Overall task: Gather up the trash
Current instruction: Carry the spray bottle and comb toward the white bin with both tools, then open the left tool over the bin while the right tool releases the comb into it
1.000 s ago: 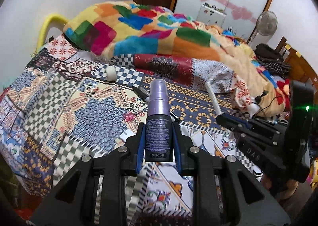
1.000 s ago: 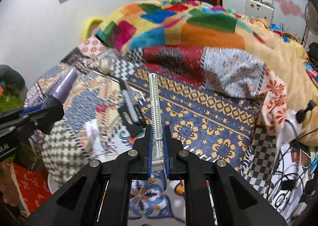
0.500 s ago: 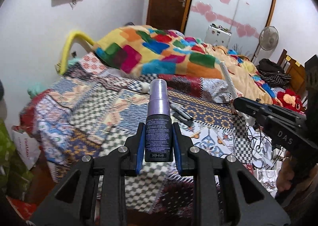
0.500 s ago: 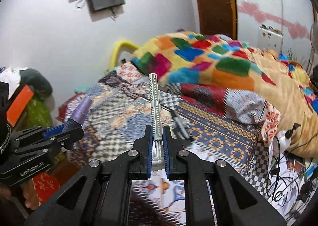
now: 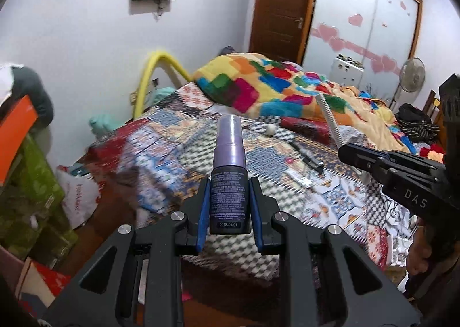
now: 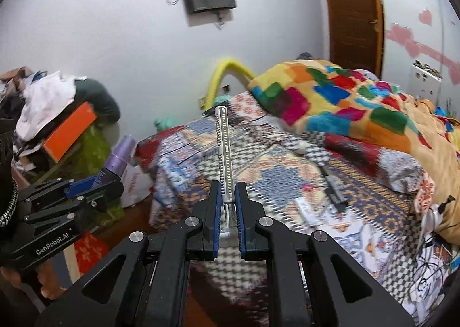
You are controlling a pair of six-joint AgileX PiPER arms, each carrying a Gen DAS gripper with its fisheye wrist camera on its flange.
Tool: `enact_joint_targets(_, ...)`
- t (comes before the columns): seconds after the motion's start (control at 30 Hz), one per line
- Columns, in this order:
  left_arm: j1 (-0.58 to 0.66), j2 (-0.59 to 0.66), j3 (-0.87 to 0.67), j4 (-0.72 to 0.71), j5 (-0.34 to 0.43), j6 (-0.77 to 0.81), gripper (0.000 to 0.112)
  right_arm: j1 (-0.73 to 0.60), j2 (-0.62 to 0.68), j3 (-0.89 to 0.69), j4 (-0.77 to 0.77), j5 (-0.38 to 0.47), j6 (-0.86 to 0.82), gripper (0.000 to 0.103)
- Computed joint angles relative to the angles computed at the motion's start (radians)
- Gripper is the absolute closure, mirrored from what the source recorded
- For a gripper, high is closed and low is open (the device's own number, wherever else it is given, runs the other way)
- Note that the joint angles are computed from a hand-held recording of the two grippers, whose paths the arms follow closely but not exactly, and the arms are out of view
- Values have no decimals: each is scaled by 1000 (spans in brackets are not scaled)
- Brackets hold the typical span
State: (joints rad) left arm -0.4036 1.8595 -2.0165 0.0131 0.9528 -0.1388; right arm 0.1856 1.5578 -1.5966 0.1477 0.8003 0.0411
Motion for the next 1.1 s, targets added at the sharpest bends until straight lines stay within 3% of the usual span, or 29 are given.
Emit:
enact_joint_targets(0.23, 131, -185, 299, -57, -90, 71, 87, 169, 46, -11, -63, -3, 110, 94)
enact_joint_targets(0.57, 337, -313, 624, -165, -193, 211, 87, 370, 163, -66, -138, 22, 229, 94)
enact_joint_targets(0.8, 457, -290, 769, -255, -234, 321, 87, 448, 314, -165, -114, 80, 235, 94)
enact_joint_targets(1.1, 548, -141, 859, -333, -260, 411, 87, 496, 567, -382, -51, 206, 196, 94)
